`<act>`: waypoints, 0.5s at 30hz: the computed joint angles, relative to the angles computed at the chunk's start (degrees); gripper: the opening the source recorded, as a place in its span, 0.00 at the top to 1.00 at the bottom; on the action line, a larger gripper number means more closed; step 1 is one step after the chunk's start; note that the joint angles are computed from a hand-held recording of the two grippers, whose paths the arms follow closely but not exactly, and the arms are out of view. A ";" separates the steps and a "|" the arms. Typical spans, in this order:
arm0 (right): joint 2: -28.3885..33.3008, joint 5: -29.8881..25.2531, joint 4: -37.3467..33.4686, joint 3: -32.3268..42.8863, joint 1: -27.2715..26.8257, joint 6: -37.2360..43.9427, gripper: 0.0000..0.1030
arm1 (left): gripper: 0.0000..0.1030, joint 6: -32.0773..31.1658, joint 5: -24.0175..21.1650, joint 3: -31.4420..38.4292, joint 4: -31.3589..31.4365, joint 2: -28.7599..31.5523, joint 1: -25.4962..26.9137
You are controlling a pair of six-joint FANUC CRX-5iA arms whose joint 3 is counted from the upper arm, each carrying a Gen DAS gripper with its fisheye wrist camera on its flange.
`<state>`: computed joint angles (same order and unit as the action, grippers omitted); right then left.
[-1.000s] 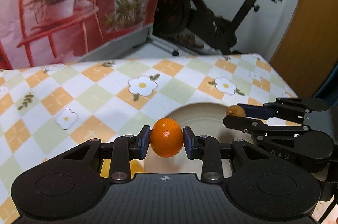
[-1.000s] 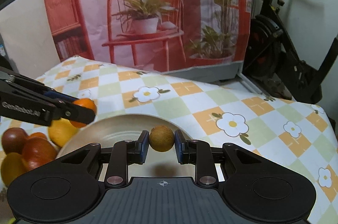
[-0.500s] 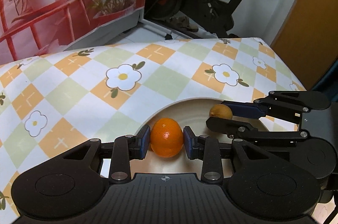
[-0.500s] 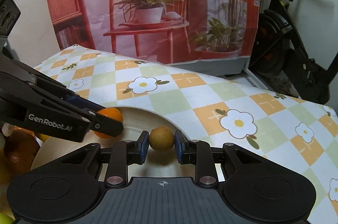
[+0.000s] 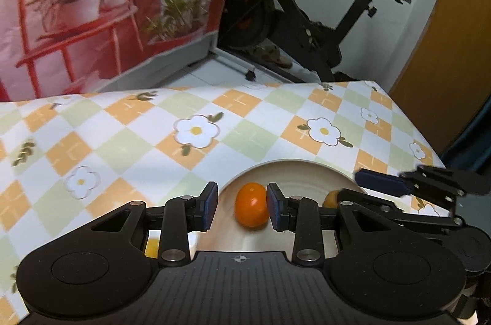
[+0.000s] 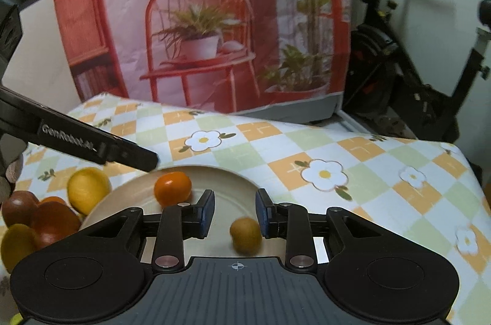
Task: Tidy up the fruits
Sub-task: 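Lift both grippers away from the plate back toward the fruits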
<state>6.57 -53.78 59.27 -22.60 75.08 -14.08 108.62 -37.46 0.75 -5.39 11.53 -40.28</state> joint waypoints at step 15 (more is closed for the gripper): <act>0.68 -17.71 2.69 -1.35 15.96 -16.44 0.62 | 0.64 20.17 -4.02 -7.74 -19.35 -13.28 -7.58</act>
<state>7.25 -71.49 61.95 -23.95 91.04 -30.51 128.79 -41.48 -6.99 -24.74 -1.75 -47.86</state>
